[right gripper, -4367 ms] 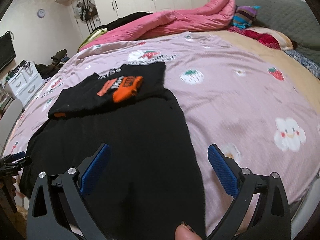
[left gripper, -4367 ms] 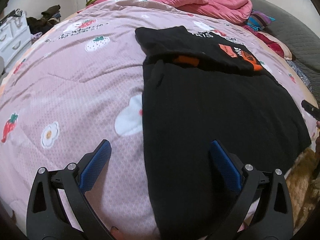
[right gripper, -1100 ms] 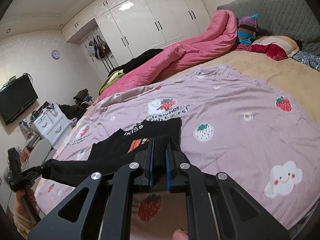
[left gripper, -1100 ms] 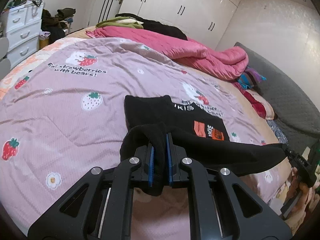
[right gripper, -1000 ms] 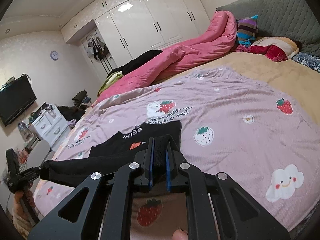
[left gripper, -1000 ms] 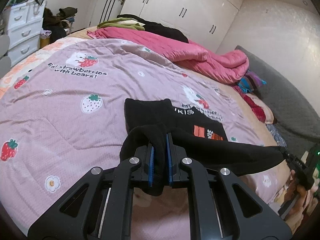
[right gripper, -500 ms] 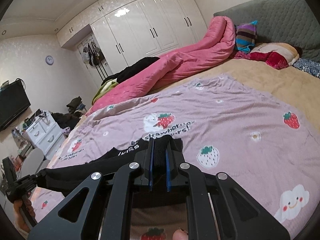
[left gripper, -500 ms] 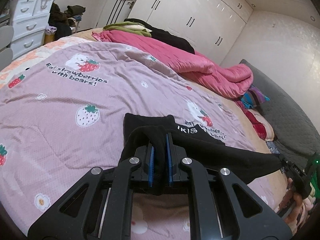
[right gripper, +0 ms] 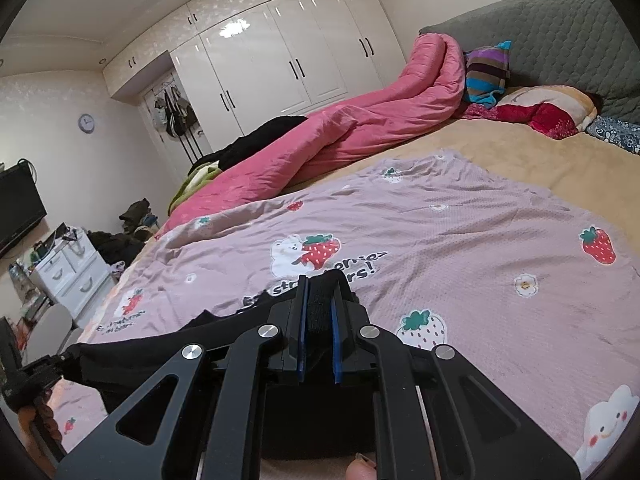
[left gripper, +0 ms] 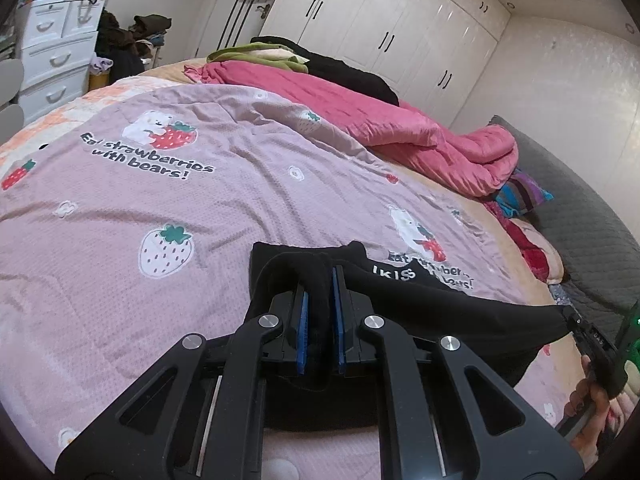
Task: Fold small clothes
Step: 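Lift the hem with both grippers and fold it toward the collar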
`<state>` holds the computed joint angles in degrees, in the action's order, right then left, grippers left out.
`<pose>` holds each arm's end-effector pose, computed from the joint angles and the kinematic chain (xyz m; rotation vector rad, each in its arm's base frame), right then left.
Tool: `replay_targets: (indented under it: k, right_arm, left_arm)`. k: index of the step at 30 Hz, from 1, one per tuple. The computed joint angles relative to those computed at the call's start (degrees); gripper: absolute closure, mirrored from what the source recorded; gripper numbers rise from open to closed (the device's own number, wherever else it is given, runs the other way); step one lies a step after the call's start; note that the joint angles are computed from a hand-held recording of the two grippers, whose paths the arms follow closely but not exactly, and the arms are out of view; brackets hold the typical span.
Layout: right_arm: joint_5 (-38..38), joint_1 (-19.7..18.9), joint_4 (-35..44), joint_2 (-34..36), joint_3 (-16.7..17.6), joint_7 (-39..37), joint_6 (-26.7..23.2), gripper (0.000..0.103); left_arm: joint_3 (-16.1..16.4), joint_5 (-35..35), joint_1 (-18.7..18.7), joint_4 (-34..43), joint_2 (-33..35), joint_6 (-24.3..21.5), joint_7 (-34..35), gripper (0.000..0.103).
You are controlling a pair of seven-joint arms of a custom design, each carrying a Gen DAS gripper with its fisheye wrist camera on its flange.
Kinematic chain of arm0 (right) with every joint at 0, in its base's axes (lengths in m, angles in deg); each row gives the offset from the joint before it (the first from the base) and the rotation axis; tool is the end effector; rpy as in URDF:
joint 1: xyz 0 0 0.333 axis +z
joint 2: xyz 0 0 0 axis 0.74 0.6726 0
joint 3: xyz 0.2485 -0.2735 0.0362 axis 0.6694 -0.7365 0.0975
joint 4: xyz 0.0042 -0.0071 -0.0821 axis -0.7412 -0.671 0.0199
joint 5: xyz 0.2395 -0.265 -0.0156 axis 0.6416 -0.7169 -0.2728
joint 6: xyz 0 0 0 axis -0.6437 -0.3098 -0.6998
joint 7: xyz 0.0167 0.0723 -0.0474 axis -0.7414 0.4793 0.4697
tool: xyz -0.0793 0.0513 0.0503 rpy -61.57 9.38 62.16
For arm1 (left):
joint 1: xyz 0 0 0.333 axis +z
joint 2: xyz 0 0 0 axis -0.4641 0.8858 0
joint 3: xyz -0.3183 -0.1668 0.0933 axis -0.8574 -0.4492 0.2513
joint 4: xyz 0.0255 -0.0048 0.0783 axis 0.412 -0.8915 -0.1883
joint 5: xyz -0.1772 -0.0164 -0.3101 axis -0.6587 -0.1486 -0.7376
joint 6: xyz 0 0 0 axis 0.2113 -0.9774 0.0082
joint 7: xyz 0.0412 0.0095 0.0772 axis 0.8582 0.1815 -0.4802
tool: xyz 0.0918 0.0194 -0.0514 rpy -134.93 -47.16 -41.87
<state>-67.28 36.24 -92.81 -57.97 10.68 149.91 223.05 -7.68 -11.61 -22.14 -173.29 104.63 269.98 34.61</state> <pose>0.6532 -0.0004 0.4454 -1.2584 1.6662 -0.6313 0.6676 -0.1254 0.4347 -1.9024 1.6107 -1.2528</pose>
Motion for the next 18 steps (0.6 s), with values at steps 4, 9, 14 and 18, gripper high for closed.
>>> replay_targets:
  k: [4, 9, 14, 18]
  right_arm:
    - [1.4, 1.5, 3.4, 2.7, -1.0, -1.6, -1.8, 0.094]
    - [3.6, 2.8, 8.2, 6.3, -1.1, -4.6, -5.1, 0.094]
    - [7.6, 4.6, 13.1, 9.4, -1.5, -8.6, -10.2, 0.094]
    - [10.4, 4.3, 16.7, 11.9, -0.3, -11.4, -13.6, 0.094]
  left_arm:
    - [4.2, -1.0, -3.9, 2.7, 1.4, -1.9, 1.1, 0.099]
    - [8.1, -3.0, -7.4, 7.0, 3.9, -5.6, 2.6, 0.099]
    - [10.1, -4.1, -9.1, 11.4, 6.6, -9.4, 4.2, 0.099]
    - [11.2, -4.6, -10.2, 14.8, 8.6, -12.1, 4.9, 0.099]
